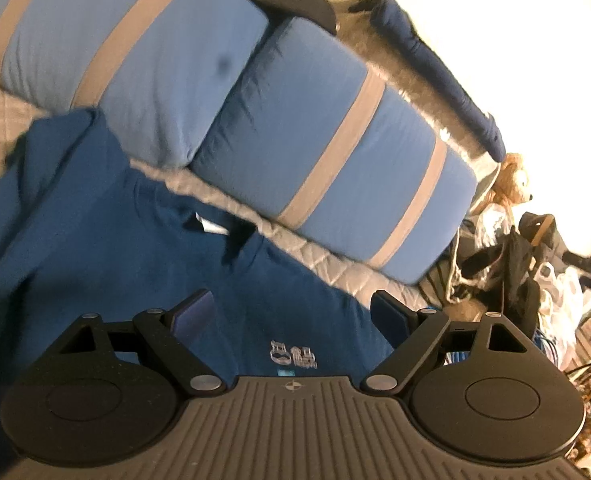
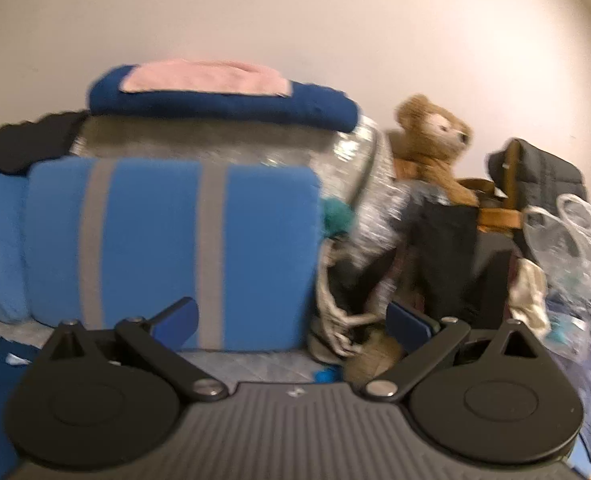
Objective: Fold clothes
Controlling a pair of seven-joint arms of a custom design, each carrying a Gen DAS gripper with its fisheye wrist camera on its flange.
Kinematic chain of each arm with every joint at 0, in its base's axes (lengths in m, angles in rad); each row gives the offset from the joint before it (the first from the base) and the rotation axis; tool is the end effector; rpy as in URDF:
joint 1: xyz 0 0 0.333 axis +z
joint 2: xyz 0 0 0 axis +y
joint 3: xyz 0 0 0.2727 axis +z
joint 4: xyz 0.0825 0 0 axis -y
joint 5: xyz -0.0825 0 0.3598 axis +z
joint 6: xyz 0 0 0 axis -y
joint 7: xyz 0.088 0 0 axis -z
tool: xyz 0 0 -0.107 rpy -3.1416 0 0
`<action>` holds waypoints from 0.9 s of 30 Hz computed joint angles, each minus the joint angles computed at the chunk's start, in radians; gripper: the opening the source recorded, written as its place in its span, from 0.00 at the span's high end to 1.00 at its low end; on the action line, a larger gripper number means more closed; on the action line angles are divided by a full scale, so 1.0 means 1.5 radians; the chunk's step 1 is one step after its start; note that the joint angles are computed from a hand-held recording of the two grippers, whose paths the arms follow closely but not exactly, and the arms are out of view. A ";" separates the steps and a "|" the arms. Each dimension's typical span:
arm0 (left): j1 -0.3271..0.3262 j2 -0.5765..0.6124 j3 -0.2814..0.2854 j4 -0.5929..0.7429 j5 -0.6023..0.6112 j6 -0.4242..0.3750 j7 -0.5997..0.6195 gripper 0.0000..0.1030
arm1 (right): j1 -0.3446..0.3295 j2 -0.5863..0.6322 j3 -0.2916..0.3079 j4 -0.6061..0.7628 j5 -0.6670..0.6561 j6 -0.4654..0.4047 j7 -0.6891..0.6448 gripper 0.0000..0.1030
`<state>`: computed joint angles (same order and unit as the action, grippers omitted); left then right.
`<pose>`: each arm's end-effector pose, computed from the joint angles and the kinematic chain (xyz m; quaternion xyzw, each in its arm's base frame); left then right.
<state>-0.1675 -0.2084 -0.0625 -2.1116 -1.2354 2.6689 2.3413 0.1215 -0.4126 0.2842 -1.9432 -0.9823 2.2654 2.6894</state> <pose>0.5146 -0.0938 0.5426 -0.5766 0.6217 -0.5273 0.0544 0.4235 0.1917 0.6972 -0.4813 0.6604 -0.5014 0.2842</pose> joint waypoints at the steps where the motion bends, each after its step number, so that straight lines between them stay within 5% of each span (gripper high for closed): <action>1: 0.003 -0.003 -0.002 0.004 0.011 0.006 -0.013 0.16 | 0.001 0.018 0.006 0.026 -0.002 0.000 -0.003 0.00; 18: 0.019 -0.115 0.063 0.157 0.273 0.014 -0.141 0.16 | 0.178 0.299 0.012 0.484 -0.109 0.027 -0.026 0.00; 27: 0.022 -0.166 0.065 0.080 0.415 0.083 -0.189 0.16 | 0.249 0.321 -0.049 0.411 -0.047 0.139 0.031 0.00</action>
<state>-0.1351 -0.4569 0.0356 -1.9912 -0.6133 2.7930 2.0574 0.4955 0.0694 0.2114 -1.3273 -1.0530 2.4741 2.7355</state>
